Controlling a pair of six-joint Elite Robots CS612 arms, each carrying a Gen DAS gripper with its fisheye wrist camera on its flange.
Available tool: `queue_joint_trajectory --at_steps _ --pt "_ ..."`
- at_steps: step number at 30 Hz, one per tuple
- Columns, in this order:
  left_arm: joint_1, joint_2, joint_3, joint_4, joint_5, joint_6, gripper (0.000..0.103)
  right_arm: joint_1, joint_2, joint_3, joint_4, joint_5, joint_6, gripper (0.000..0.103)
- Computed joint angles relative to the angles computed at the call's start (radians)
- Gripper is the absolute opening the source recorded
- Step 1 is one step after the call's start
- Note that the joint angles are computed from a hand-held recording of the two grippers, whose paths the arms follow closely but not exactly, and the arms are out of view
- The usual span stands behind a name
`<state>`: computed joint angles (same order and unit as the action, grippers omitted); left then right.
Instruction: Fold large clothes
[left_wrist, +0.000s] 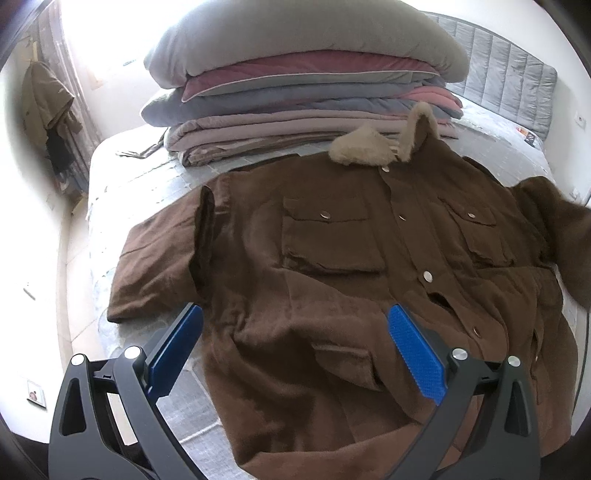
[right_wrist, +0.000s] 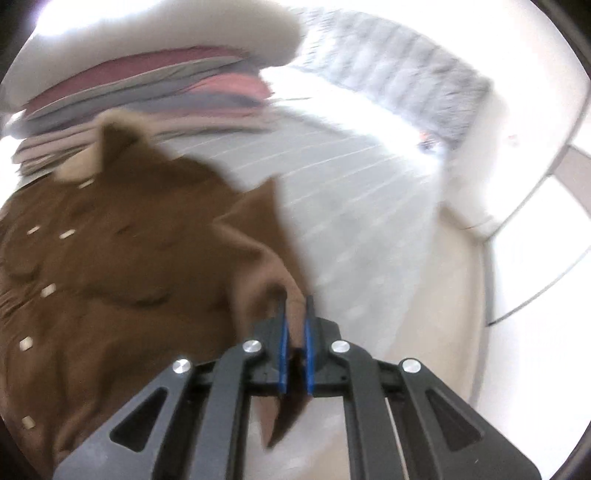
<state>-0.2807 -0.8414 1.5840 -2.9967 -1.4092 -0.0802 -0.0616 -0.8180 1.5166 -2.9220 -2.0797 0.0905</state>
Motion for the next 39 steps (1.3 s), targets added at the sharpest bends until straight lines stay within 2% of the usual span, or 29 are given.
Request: queue_joint_trajectory --at_steps 5,9,15,17,19,20,21,23,25,29,31,35,36,37,39 --pt "0.007 0.011 -0.031 0.010 0.033 0.001 0.097 -0.042 -0.002 -0.030 0.009 -0.172 -0.014 0.008" --pt "0.018 0.023 -0.063 0.031 0.052 -0.011 0.097 -0.074 0.018 -0.069 0.062 -0.251 -0.003 0.007" --pt "0.049 0.040 -0.107 0.059 0.088 -0.045 0.097 -0.119 0.060 -0.140 0.208 -0.338 0.076 0.008" --pt "0.062 0.046 -0.120 0.064 0.100 -0.055 0.097 -0.126 0.081 -0.174 0.283 -0.385 0.120 0.013" --pt "0.076 0.056 -0.139 0.081 0.119 -0.063 0.097 -0.127 0.100 -0.193 0.280 -0.419 0.127 0.042" --pt "0.081 0.062 -0.147 0.088 0.126 -0.064 0.097 -0.124 0.102 -0.182 0.221 -0.416 0.106 0.050" --pt "0.087 0.071 -0.159 0.099 0.134 -0.059 0.097 -0.123 0.105 -0.181 0.188 -0.405 0.094 0.064" --pt "0.095 0.092 -0.185 0.119 0.142 -0.048 0.097 -0.116 0.105 -0.177 0.164 -0.375 0.081 0.066" --pt "0.102 0.120 -0.220 0.151 0.140 -0.047 0.097 -0.110 0.102 -0.174 0.153 -0.315 0.071 0.066" --pt "0.107 0.181 -0.304 0.240 0.121 -0.070 0.097 -0.088 0.080 -0.141 0.104 -0.167 0.076 0.069" --pt "0.105 0.201 -0.330 0.262 0.115 -0.077 0.097 -0.071 0.071 -0.124 0.079 -0.118 0.070 0.071" --pt "0.096 0.242 -0.389 0.304 0.128 -0.076 0.097 -0.039 0.086 -0.138 0.065 -0.012 0.054 0.071" --pt "0.095 0.251 -0.404 0.318 0.137 -0.083 0.095 -0.035 0.089 -0.144 0.070 0.005 0.049 0.071" --pt "0.094 0.258 -0.416 0.335 0.152 -0.091 0.082 -0.026 0.092 -0.145 0.070 0.021 0.044 0.071" --pt "0.094 0.268 -0.439 0.381 0.175 -0.109 0.069 -0.009 0.103 -0.153 0.064 0.043 0.021 0.071"
